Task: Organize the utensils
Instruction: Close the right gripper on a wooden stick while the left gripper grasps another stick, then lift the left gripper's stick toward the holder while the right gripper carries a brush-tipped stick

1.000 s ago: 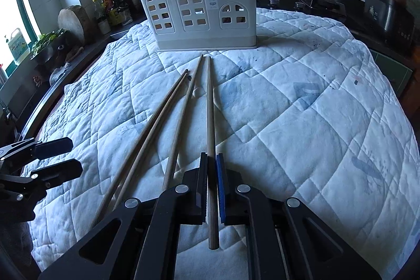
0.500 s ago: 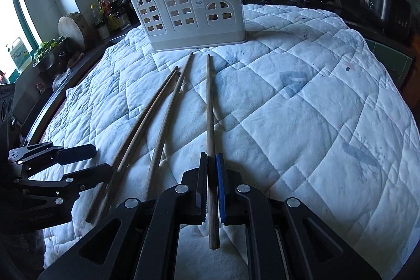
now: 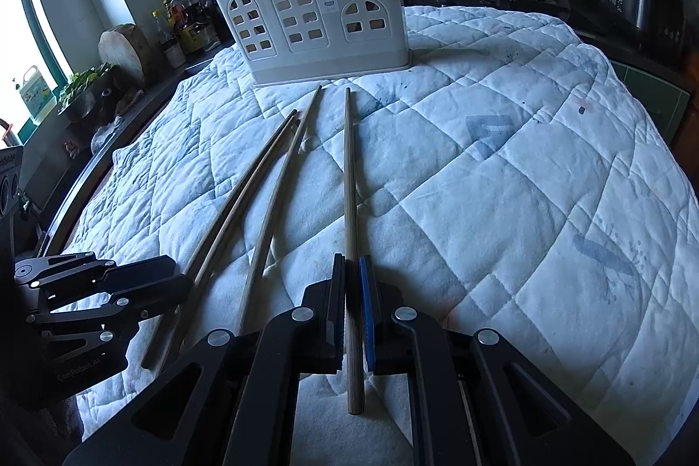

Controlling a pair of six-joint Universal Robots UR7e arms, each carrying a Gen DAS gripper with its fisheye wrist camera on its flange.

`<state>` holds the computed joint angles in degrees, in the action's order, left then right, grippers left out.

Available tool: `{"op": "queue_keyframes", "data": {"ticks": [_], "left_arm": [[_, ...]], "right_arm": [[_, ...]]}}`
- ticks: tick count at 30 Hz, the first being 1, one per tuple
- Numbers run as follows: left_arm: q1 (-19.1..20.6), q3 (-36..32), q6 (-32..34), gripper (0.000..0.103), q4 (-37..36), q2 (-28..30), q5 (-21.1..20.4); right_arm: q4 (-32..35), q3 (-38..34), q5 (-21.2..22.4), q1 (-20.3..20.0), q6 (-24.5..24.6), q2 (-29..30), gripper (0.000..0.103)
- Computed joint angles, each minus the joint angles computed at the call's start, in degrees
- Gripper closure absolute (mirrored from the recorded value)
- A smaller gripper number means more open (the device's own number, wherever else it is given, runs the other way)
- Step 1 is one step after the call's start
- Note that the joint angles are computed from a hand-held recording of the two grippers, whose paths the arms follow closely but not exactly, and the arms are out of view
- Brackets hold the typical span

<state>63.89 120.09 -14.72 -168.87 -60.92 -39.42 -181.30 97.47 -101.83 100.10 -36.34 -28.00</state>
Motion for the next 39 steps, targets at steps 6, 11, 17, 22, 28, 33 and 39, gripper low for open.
{"op": "queue_keyframes", "data": {"ticks": [6, 11, 17, 22, 28, 33, 39], "left_arm": [[-0.12, -0.20, 0.19, 0.080, 0.42, 0.58, 0.33], [-0.01, -0.09, 1.36, 0.080, 0.13, 0.44, 0.11], [-0.31, 0.86, 1.34, 0.089, -1.72, 0.32, 1.00], [-0.35, 0.72, 1.49, 0.089, -0.86, 0.37, -0.40], [0.24, 0.66, 2.56, 0.091, -3.02, 0.64, -1.18], [0.39, 1.20, 3.84, 0.097, -4.36, -0.28, -1.62], [-0.12, 2.15, 6.65, 0.098, -7.29, -2.77, -1.39]], "right_arm": [[-0.31, 0.07, -0.24, 0.12, -0.01, 0.19, 0.096], [-0.41, 0.06, -0.42, 0.20, -0.09, 0.24, 0.096], [-0.26, -0.07, -0.41, 0.18, -0.13, 0.23, 0.096], [-0.32, -0.02, -0.38, 0.15, -0.14, 0.22, 0.096], [-0.39, -0.01, -0.41, 0.15, -0.15, 0.23, 0.096], [-1.18, 0.30, -0.31, 0.44, -0.14, -0.10, 0.096], [-4.33, 1.69, 0.29, 1.59, -1.13, -1.47, 0.096]]}}
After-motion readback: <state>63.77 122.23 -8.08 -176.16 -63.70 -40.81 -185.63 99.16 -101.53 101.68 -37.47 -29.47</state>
